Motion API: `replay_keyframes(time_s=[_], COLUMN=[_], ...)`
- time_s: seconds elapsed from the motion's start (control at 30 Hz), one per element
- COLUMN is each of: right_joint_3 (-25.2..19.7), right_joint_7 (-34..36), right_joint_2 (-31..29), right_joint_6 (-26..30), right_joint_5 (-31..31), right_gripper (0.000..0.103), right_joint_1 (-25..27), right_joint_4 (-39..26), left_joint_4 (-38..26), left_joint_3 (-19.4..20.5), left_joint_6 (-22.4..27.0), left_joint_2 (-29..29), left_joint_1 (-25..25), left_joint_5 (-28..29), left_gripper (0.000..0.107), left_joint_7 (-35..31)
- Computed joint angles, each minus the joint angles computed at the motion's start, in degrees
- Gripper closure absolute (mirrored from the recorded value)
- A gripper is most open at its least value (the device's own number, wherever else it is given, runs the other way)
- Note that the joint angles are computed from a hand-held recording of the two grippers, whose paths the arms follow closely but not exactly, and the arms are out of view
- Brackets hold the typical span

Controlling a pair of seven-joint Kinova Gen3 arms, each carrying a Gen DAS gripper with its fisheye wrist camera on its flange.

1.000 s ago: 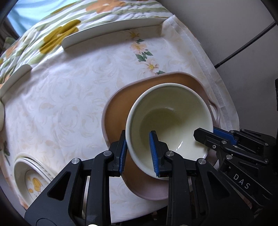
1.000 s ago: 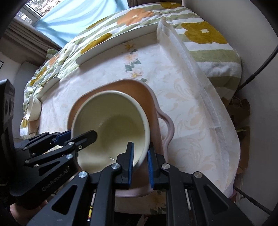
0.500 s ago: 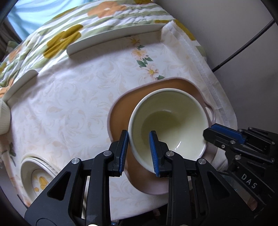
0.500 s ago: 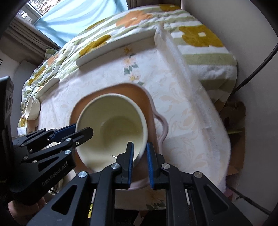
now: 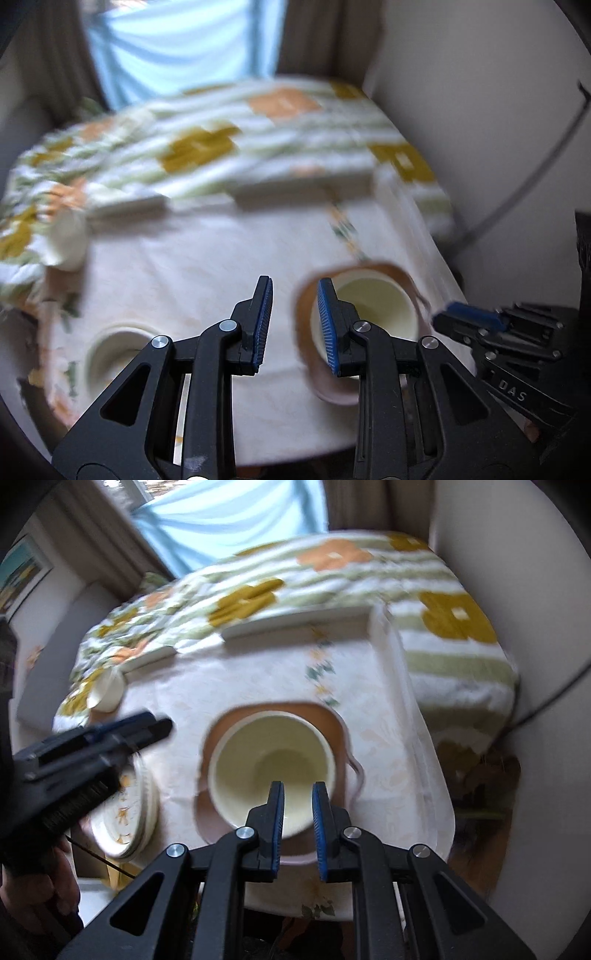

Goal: Organize plates and bowls

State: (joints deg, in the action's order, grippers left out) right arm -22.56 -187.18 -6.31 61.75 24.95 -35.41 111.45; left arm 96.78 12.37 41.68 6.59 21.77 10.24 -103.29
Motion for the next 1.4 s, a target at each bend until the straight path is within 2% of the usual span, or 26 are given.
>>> replay_keyframes(time_s=[0.07, 0.1, 0.13, 0.2, 0.37, 0.53, 0.6, 0.63, 0.67, 0.7, 0.73, 0.8, 0.9, 0.97, 1.07, 1.27, 1.33, 1.4], right_joint_3=[-0.28, -0.15, 0.41, 1.35, 4.57, 8.19, 6.95, 6.87, 7.51, 8.81, 10.0, 10.39, 9.73, 10.03, 13.01, 14.38, 14.29, 14.39], right_joint_7=[1.84, 2.99, 5.08, 8.97, 20.35, 30.32, 34.98, 37.31, 39.64, 41.97, 44.31, 48.97, 55.96, 60.62, 67.01, 70.52, 71.78, 72.31], right_joint_2=[-0.13, -0.08, -0.18, -0.01, 3.36, 9.4, 12.83, 14.54, 16.45, 17.97, 19.26, 22.4, 27.88, 31.73, 38.11, 49.72, 53.72, 56.81], right_joint_6=[-0.51, -1.17, -2.54, -5.93, -12.92, -17.9, -18.73, -18.67, -18.57, -18.66, -19.11, -20.2, -19.87, -18.6, -17.05, -11.81, -9.12, -7.49], right_joint_5=[2.38, 3.04, 3.47, 3.83, 2.74, -0.01, -1.44, -2.17, -2.81, -3.75, -4.95, -7.22, -10.83, -14.58, -19.24, -26.9, -29.63, -31.73], right_gripper=[0.085, 0.071, 0.046, 0.024, 0.024, 0.024, 0.024, 0.023, 0.022, 0.013, 0.005, 0.003, 0.003, 0.003, 0.003, 0.003, 0.003, 0.003], right_joint_1=[-0.29, -0.3, -0.13, 0.84, 2.5, 2.19, 4.35, 4.85, 4.61, 3.99, 3.61, 4.65, 7.22, 8.22, 7.62, 9.41, 10.12, 10.52], right_joint_4=[-0.56, -0.7, -0.77, -0.98, -3.8, -9.44, -13.08, -15.19, -17.67, -19.62, -21.29, -25.18, -32.44, -37.75, -45.72, -59.77, -64.81, -68.15], left_joint_4=[1.21, 1.41, 1.71, 2.07, 3.42, 3.38, 1.86, 1.17, 0.01, -0.46, -0.74, -1.84, -6.94, -10.32, -13.55, -20.26, -22.51, -25.24], left_joint_3=[-2.58, -2.56, -2.12, -2.82, -5.28, -8.43, -9.31, -9.44, -9.89, -9.64, -10.44, -10.84, -11.13, -10.55, -9.08, -8.1, -7.73, -7.06], left_joint_6=[-2.11, -2.29, -2.29, -1.83, -0.8, -0.3, 0.36, 0.7, 1.26, 1.1, 0.0, -1.25, -0.14, 0.12, 0.09, 0.63, 1.18, 2.65], left_joint_2=[-2.2, -2.73, -3.27, -3.84, -5.13, -4.32, -2.67, -1.89, -0.61, 0.12, 0.79, 2.42, 7.4, 11.43, 16.28, 25.06, 27.61, 30.39], left_joint_1=[1.33, 0.93, -0.33, -1.72, -6.4, -13.11, -15.58, -16.55, -18.14, -19.84, -20.51, -22.82, -24.48, -26.63, -29.38, -28.05, -27.7, -27.66], left_joint_5=[-3.2, -4.65, -5.47, -6.57, -6.68, -0.64, 1.19, 1.95, 3.63, 4.72, 5.69, 8.27, 6.83, 8.33, 11.81, 9.61, 8.82, 8.23], left_gripper=[0.085, 0.085, 0.085, 0.084, 0.084, 0.084, 0.079, 0.071, 0.043, 0.015, 0.011, 0.01, 0.01, 0.01, 0.011, 0.012, 0.02, 0.044], left_joint_7=[4.66, 6.99, 8.67, 11.3, 14.45, 11.06, 10.06, 9.69, 8.77, 8.34, 8.61, 8.11, 11.29, 13.03, 13.83, 17.38, 18.52, 18.91])
